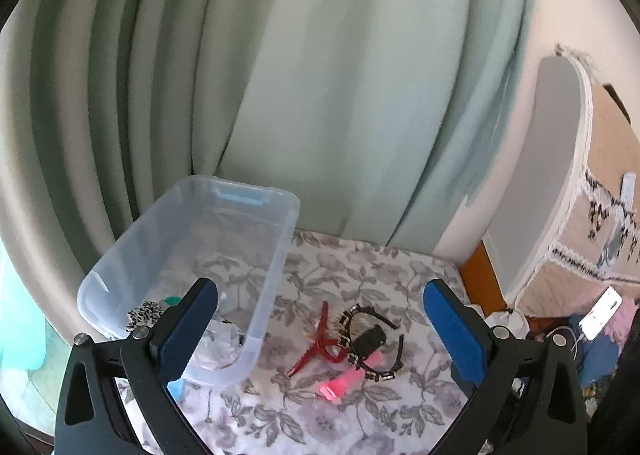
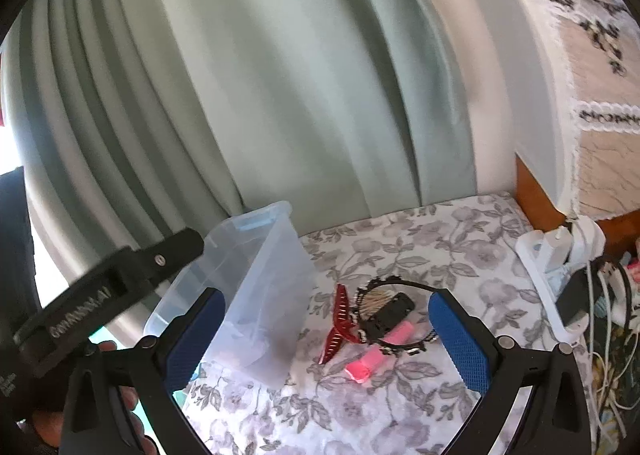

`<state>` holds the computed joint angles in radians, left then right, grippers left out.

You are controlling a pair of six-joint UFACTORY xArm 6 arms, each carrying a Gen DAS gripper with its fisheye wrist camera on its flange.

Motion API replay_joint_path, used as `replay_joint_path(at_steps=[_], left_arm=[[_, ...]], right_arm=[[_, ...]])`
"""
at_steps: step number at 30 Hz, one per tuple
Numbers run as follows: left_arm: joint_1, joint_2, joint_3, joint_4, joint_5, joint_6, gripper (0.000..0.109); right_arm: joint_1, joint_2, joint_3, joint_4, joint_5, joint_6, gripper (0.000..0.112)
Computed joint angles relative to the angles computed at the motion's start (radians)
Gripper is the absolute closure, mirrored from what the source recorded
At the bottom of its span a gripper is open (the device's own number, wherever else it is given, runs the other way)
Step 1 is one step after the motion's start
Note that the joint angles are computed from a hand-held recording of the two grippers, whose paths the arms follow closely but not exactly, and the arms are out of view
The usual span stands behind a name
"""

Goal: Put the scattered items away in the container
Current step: 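Move both tools back toward the red claw clip and black headband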

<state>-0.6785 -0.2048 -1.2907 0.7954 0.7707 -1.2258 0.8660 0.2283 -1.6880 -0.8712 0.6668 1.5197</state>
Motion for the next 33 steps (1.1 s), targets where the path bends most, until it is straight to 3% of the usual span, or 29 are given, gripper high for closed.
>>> replay_joint_path(at_steps=[10,17,28,33], left_arm=[[-0.026,0.075,-0.043,-0.046,-0.070,0.055,0.006],[-0.037,0.136,-0.066,-0.067,-0.086,0.068,0.006],[-0.030,0.232,-0.073,-0.224,-0.177,0.183,0.006],[-0.027,0.263,-0.073,-0.257,-0.169,0.213,0.006]], right_arm=[[-0.029,-0.095,0.154,-0.041,-0.036,0.105,0.009],[-0.056,-0.130,0.238,0.001,-0.071,0.132,0.009],[-0.094,-0.149,0.337,0.118,-0.105,0.080,0.009],[-0.109,-0.142,0.364,0.178,-0.112,0.048,0.009]])
